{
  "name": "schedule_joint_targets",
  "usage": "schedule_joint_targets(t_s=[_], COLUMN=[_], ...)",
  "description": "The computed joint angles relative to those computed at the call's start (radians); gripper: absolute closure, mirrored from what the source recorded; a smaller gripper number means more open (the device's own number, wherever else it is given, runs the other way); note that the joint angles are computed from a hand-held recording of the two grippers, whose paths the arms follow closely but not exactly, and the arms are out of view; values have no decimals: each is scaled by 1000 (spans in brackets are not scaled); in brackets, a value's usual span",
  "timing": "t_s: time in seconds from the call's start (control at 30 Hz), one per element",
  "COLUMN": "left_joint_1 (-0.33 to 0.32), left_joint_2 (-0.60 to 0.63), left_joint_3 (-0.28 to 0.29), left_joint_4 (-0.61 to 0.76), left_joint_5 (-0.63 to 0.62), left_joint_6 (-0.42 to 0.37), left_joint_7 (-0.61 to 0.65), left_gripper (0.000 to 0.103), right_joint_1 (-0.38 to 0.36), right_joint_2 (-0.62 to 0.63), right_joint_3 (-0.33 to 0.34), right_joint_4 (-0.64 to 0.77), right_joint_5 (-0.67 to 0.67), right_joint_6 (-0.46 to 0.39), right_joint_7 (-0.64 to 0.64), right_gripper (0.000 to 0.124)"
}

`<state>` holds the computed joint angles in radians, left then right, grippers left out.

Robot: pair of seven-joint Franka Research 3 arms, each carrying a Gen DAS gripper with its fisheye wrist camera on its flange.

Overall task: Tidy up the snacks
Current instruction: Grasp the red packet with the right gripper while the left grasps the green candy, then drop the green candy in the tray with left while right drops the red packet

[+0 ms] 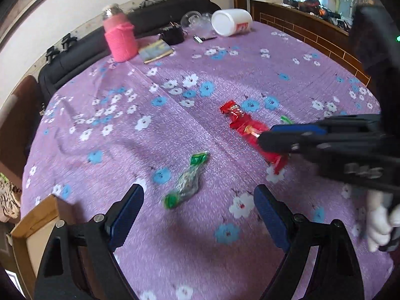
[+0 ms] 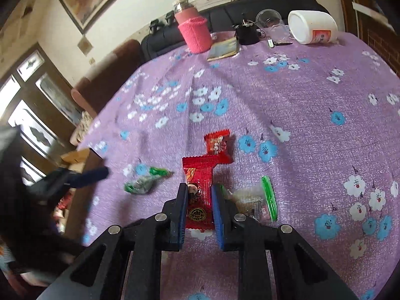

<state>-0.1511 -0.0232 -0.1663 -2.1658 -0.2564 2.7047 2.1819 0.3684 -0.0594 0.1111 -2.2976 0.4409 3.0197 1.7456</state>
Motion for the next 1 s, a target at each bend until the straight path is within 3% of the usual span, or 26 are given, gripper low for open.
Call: schedule_joint_targets(t_s=[0.07,0.13,0.17,0.2,0.27,0.3,0.33,0.53,0.67,0.87,1.0], left_joint_1=[1,8,12,17,27,30,31,41,38,25,56], left_joint_2=[31,58,78,86,86,84,81,44,-44,-242,-358], left_joint_3=[-2,-8,-10,-16,-26,-28,-30,-23,7,130,209], left_joint_4=[30,57,78,89,94,95,92,57,-1,-115,-192], left_joint_5=[-6,-1,7,1,-42,-48,-51,-130,-274,-440,-413], left_joint_6=[-21,-45,-76,-93,-103,-112,-112,-112,-132,-193,-167], left_joint_7=[1,-8,-20,-20,4,6,3,6,74,140,127], left_gripper=[20,33,49,59,70,81,84,84,84,84,84], right_joint_1=[23,32,37,38,37,38,39,62,73,80,122], right_joint_2=[-6,-11,-11,-11,-13,-15,-16,-15,-10,-10,-9], right_joint_3=[-11,-12,-13,-12,-8,-8,-9,-19,-18,18,37], right_joint_4=[5,6,9,10,7,4,3,10,21,31,60], right_joint_5=[98,143,167,176,179,187,194,321,409,349,355], right_joint_6=[1,5,6,8,16,18,19,31,34,39,30], right_joint_7=[-86,-125,-147,-155,-153,-158,-162,-261,-336,-290,-304], right_gripper=[104,104,104,104,104,104,104,104,104,104,103])
